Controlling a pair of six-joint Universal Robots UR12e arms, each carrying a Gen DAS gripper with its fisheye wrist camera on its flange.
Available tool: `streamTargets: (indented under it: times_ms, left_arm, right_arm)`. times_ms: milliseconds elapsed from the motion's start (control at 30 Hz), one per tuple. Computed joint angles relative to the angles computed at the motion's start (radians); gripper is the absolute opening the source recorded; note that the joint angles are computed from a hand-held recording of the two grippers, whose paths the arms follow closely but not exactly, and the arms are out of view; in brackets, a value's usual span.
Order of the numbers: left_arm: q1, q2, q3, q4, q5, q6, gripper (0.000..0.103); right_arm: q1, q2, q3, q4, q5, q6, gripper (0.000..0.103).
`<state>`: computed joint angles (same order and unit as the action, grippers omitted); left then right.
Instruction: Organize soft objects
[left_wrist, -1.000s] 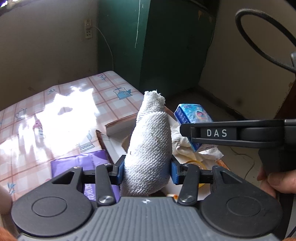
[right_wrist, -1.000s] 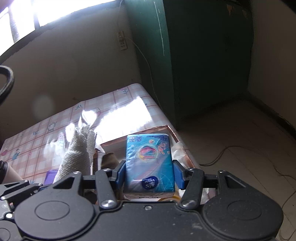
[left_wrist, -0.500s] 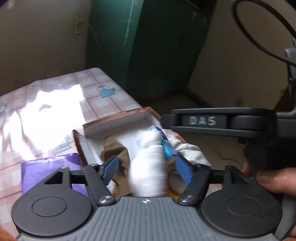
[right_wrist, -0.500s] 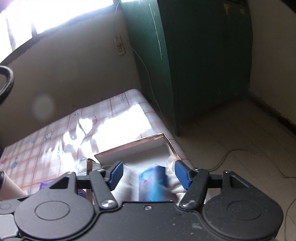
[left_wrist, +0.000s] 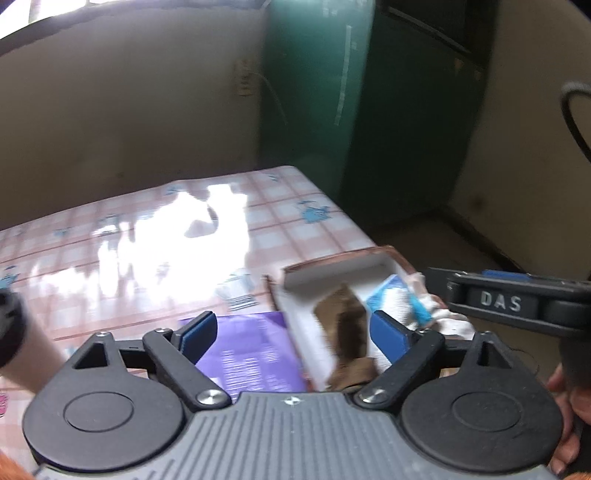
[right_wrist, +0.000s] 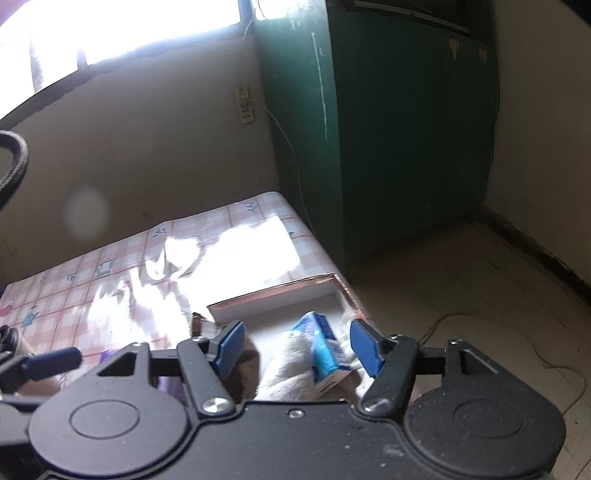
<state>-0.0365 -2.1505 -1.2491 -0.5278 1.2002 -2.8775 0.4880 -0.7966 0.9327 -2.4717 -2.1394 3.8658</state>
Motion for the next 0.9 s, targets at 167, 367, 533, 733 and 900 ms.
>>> streamTargets:
  times_ms: [167, 367, 533, 733, 900]
  left_arm:
    - [0.022, 0.022, -0.025, 0.032, 0.026, -0.010, 0.094]
    - [0.054, 0.044, -0.049, 0.046, 0.036, -0.037, 0.094]
    - [0.077, 0.057, -0.062, 0.054, 0.050, -0.058, 0.094]
    - [0.108, 0.072, -0.076, 0.059, 0.059, -0.086, 0.094]
    - [0.131, 0.085, -0.090, 0.069, 0.077, -0.093, 0.094]
  right_arm:
    - [0.014, 0.022, -0.043, 0.008, 0.031, -0.008, 0.076]
    - [0.033, 0.072, -0.135, 0.034, 0.056, -0.050, 0.076]
    - [0.048, 0.122, -0.232, 0.071, 0.083, -0.082, 0.076]
    - [0.062, 0.192, -0.363, 0.120, 0.120, -0.117, 0.076]
    - [0.073, 0.264, -0.501, 0.177, 0.148, -0.147, 0.076]
